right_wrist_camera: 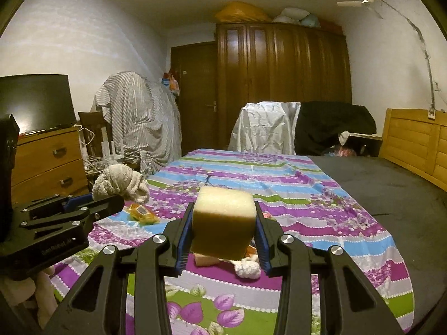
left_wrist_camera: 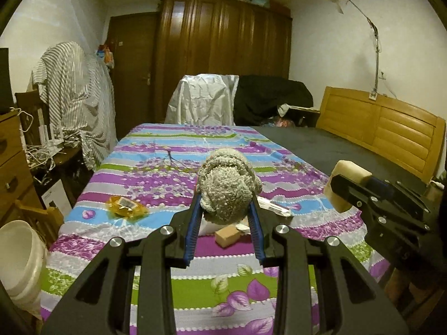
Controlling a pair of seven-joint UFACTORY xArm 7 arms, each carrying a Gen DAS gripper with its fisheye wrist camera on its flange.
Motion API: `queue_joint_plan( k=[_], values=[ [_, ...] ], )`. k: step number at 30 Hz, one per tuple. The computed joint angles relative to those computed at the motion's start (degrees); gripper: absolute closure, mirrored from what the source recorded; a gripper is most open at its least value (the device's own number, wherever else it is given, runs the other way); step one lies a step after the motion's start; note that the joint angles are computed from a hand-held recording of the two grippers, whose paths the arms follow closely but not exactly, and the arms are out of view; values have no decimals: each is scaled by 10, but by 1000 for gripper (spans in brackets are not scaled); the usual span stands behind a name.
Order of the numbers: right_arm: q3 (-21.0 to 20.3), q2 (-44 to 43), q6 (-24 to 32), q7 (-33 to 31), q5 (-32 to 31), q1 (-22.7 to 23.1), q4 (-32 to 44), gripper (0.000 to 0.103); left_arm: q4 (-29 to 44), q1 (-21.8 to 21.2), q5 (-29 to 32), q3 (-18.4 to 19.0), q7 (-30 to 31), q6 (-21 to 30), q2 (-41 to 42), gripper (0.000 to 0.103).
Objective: Collect trash
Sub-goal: 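Carry the knitted ball and sponge with both grippers over the bucket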
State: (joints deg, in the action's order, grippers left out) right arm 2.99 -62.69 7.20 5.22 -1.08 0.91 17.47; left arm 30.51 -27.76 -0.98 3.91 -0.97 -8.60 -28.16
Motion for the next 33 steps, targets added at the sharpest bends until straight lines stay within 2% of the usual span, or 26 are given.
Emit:
queue_joint_plan(
  k=[11,17,22,25,28,33],
  values=[
    [53,154,-48,24,0,63,113,63,-1,75,-7,40,24,22,-39,72],
    [93,258,-58,43,-8,95,204,63,13,127,-19,70,47,34,-45,72],
    [136,352,-53,63,-27,100,294,63,29,162,-30,97,69,42,-44,72],
    [164,410,-43,79,-47,99,353,63,36,186,-40,102,75,47,-43,72],
    [198,476,-26,106,-86,91,424,63,47,203,-48,127,90,54,-38,72],
    [239,604,29,164,-189,107,572,63,67,228,-66,161,115,67,-21,72]
  ],
)
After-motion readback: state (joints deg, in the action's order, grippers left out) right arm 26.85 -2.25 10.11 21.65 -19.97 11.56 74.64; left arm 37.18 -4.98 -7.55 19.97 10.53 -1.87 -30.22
